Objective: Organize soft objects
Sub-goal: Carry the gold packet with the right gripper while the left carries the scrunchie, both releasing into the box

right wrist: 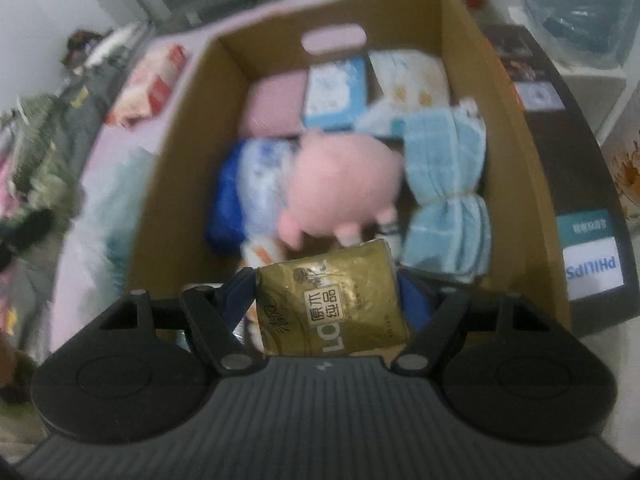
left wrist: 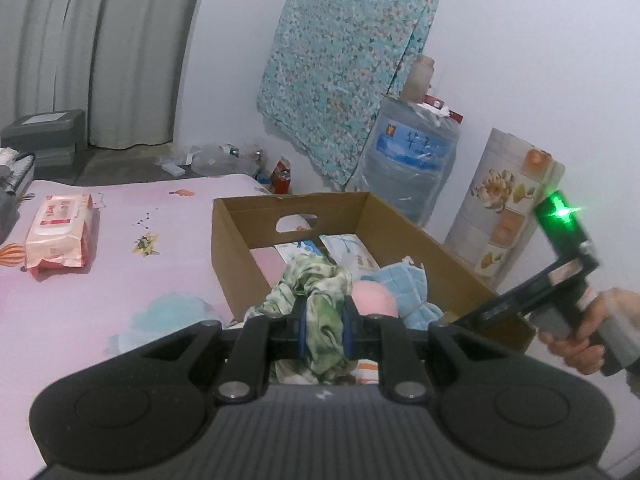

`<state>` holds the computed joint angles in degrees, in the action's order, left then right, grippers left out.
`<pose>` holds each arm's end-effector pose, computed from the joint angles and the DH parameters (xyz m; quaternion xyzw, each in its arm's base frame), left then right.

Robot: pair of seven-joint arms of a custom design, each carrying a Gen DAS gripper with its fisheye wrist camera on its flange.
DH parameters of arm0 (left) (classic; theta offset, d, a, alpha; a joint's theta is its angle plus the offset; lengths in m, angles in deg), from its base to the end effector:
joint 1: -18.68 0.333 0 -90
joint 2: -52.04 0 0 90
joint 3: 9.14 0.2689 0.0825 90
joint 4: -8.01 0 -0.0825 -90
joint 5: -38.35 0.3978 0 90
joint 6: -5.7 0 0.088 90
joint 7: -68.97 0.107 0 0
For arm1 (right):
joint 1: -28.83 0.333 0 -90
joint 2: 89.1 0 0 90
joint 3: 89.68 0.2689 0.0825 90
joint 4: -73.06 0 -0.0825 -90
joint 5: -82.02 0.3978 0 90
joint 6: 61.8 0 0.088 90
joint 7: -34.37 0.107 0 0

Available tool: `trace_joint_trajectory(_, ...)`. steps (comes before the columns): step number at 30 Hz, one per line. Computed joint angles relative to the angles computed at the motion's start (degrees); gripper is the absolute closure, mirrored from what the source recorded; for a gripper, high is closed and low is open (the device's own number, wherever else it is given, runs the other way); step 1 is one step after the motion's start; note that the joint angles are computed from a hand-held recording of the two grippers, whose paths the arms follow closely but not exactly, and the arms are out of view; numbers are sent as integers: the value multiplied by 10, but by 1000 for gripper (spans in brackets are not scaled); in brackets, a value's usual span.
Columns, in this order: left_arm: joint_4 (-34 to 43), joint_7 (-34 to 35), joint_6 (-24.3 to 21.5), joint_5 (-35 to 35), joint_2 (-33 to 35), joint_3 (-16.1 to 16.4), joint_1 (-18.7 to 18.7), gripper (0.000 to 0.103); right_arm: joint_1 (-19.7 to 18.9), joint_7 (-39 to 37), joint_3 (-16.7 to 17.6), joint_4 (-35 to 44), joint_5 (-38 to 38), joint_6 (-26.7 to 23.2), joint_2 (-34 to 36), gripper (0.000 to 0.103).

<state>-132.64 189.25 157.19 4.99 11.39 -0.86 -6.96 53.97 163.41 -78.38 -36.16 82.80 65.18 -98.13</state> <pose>0.4213 -0.1062 0.5961 -0.4701 0.7350 -0.4685 0.1391 0.4572 0.3453 0.5646 -0.6720 0.7038 -0.0380 0.2272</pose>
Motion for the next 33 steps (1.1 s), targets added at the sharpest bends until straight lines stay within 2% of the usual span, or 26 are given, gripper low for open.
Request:
trace_joint_trajectory(6,2,-24,-4,20,4,-19,9,85,1,-3,-13,26,43,-4,57,26)
trace_joint_trajectory(11,16,-24,-6,27,18,-22,1,85,1,-7,-18,-6,72,21,32,22)
trace_joint_trajectory(14,29,-21,-12,22,32,-24,-8,85,-3,-2,-18,-39,84,57,1,21)
trace_joint_trajectory(18,54,-15,-24,13,58,-34,-17,85,-14,36,-4,-122,70,152,-88,21)
trace_joint_trajectory(21,87,1,-49,-8,90,-39,-30,85,-39,98,24,-200,40,224,-177,21)
trace_joint_trajectory(23,118,15,-70,-28,120,-47,-37,85,-61,142,47,-247,21,248,-237,21)
trace_joint_trajectory(26,162,29,-98,-57,165,-66,-40,85,-92,211,84,-317,4,256,-338,20)
trace_joint_trajectory(30,194,56,-110,-88,207,-100,-38,80,-106,279,115,-385,3,232,-440,19)
trace_joint_trajectory(33,199,28,-99,-52,231,-143,-13,61,-104,328,133,-434,6,219,-504,19)
